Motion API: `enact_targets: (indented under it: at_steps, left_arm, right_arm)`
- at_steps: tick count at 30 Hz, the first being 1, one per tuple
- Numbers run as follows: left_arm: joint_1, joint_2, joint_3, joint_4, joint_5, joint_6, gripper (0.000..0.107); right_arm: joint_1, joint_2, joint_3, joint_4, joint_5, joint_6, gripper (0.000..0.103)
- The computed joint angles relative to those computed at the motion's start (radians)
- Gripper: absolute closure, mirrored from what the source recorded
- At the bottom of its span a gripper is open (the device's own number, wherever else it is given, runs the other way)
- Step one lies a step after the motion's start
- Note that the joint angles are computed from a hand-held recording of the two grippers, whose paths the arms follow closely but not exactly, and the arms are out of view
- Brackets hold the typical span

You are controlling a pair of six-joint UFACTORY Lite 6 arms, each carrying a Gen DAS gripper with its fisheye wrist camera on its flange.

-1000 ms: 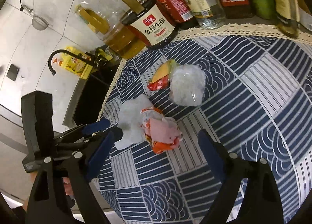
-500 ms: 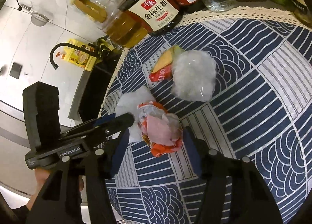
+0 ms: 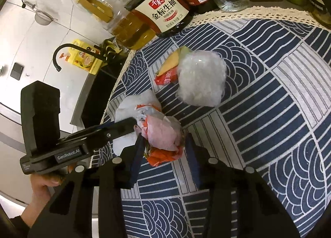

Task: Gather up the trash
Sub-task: 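Grasp the white tissue with the left tool while the right tool grasps the red wrappers, then carry the white tissue and red wrappers down toward the black bin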

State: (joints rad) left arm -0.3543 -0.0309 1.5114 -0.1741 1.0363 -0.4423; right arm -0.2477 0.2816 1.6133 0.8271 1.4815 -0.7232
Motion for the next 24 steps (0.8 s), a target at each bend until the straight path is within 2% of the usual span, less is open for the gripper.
enact_targets:
  at_steps: [9, 19, 24]
  left_arm:
    - [-0.037, -0.055, 0.006, 0.026, 0.024, -0.027, 0.09]
    - [-0.138, -0.17, 0.041, 0.057, 0.091, -0.022, 0.09]
    - [-0.237, -0.232, 0.068, 0.134, 0.138, -0.056, 0.09]
  right_arm:
    - [-0.081, -0.108, -0.067, -0.011, 0.039, -0.008, 0.063]
    - [-0.191, -0.36, -0.191, -0.027, 0.1, 0.027, 0.063]
    - [-0.243, -0.475, -0.212, -0.034, 0.143, 0.063, 0.063]
